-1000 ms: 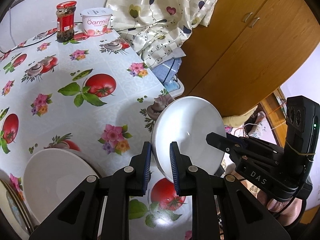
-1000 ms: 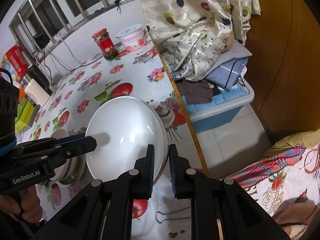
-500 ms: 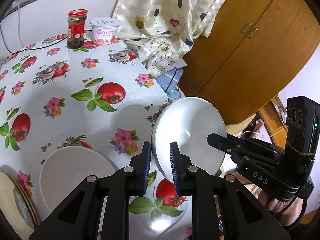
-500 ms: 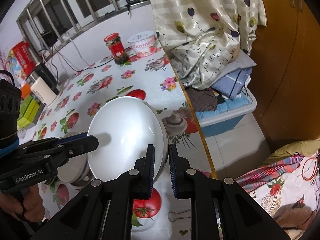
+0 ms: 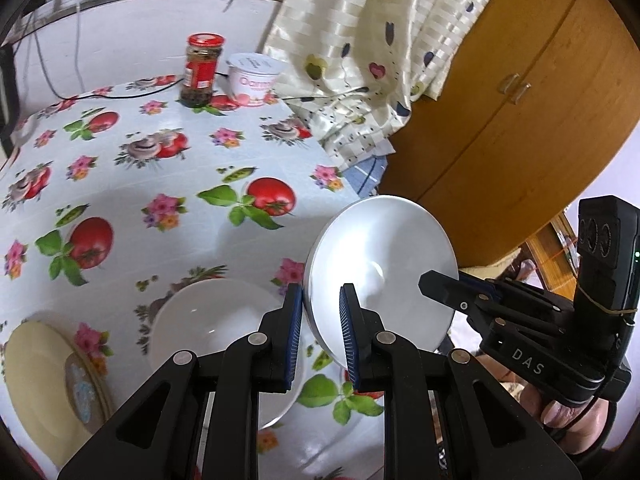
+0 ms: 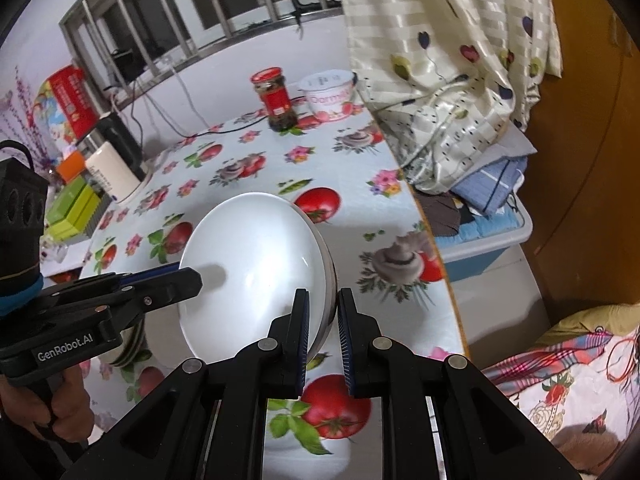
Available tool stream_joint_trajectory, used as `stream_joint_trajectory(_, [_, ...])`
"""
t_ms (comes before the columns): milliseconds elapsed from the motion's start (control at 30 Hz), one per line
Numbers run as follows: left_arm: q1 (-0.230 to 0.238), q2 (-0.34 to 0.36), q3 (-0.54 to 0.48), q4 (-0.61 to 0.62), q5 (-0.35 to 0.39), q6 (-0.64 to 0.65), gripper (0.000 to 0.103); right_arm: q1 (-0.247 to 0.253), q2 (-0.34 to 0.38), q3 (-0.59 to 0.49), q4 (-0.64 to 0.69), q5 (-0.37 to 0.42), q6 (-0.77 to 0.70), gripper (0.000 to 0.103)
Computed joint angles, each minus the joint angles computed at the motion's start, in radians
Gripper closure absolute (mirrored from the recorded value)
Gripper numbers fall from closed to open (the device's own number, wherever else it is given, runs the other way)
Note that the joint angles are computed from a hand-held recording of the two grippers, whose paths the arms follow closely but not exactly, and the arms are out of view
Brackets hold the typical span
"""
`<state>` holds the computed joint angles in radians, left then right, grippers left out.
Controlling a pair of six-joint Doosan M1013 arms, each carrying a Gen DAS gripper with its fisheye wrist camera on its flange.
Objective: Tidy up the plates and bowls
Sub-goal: 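Lift the white bowl with the left tool over the nested bowls, then lower the white bowl into the nested bowls and open the left tool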
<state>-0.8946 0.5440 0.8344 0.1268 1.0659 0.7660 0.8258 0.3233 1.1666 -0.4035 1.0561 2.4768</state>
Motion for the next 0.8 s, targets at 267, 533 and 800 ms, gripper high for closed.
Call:
stream_joint_trajectory(267, [0.002,-0.058,0.087,0.050,-0.005,-0.084,0.083,0.014,0.043,-0.063,0.049,0.009,-0.068,0.089])
stream_joint_trajectory(533, [0.003,-0.094,0.145,0.087,0.021,-0.149,0.083,0.022,0.087,-0.113,0.127,0.015,-0.137,0.089])
stream_joint_trajectory(800, [0.006,-0.104,0.169,0.079,0.051,-0.174,0.083,0.019,0.114,-0.133,0.203,0.026,-0.185,0.089])
